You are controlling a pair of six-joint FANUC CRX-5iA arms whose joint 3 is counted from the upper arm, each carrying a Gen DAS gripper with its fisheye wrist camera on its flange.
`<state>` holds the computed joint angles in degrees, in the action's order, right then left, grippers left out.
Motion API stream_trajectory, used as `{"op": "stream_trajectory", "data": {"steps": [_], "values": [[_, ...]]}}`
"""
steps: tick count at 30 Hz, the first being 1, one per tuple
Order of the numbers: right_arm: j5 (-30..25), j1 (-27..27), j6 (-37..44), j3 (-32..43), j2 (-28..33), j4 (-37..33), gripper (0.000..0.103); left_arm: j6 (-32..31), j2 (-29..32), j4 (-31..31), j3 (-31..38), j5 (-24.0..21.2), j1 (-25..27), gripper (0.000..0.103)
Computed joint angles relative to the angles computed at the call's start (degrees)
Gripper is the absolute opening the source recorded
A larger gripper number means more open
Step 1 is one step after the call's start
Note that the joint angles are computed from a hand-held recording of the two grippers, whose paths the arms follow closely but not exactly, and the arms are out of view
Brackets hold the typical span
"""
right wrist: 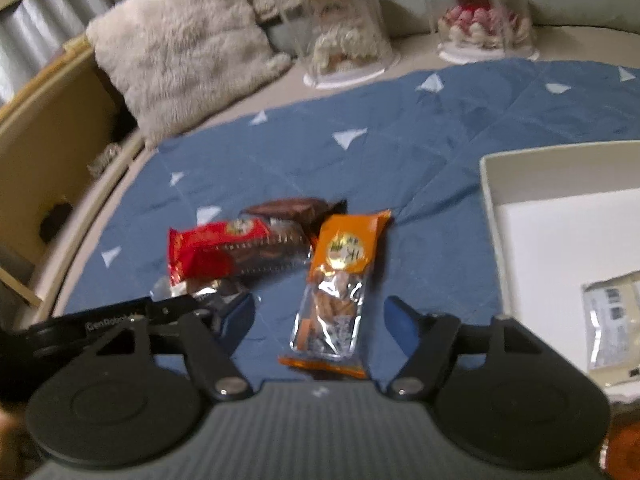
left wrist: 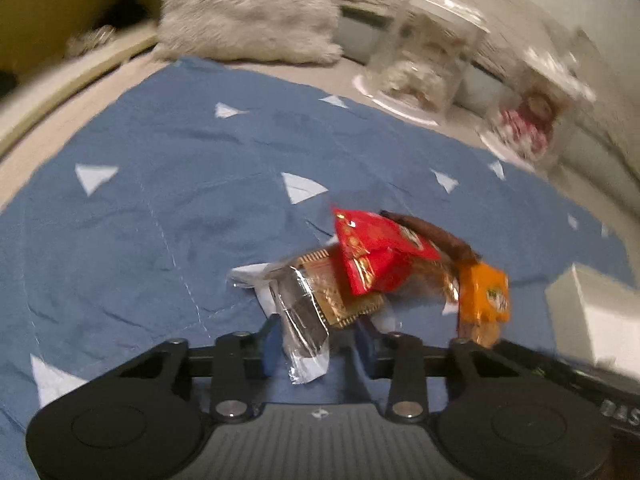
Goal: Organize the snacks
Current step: 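Move the left tool to the gold-foil packet while the right tool moves to the orange stick packet, then close the left tool on the gold-foil packet while the right tool straddles the orange stick packet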
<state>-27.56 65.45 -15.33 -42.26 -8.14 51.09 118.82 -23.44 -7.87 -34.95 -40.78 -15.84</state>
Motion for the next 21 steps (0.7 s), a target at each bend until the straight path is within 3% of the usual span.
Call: {"op": "stream_trajectory", "data": {"steps": [2, 7, 9, 13, 14, 15, 19, 21], "values": [[2.27, -0.78, -1.08, -1.1, 0.67, 3.79, 0.076, 0.09, 0.18, -1.33, 1.11, -2.22, -1.13, 0.018], [-1.6, 1.37, 4.29, 1.8, 3.07, -1.13, 0.071, -3.65, -2.39, -0.88, 0.57, -5.82, -0.8, 0.013], [-3.12, 1.81, 5.7, 3.0, 4.18, -3.13, 0.055, -6.19, -4.75, 0.17, -0.37, -7.12, -0.05, 0.012], [-2.17, 1.6, 5.85, 2.26, 4.12, -2.43, 0.052, -11.89, -8.42, 2.7, -1.72, -11.05, 0.69, 0.012], [-2.8, 2.02, 6.75, 2.37, 3.88, -2.79, 0.046, -13.58, -9.31, 3.91, -2.23, -12.45, 0.96, 0.012], [-4.23, 2.65, 7.89, 2.67, 3.75, -3.1, 0.031, -14.67, -9.89, 4.84, -2.57, -13.58, 1.06, 0.012], [-5.21, 3.64, 12.73, 3.08, 1.86, -7.65, 0.025, -22.77, -12.21, 11.95, -4.83, -18.0, 2.7, 0.013], [-6.1, 4.35, 14.74, 3.16, 1.15, -9.03, 0.022, -24.56, -12.86, 12.61, -4.86, -19.09, 1.64, 0.015]]}}
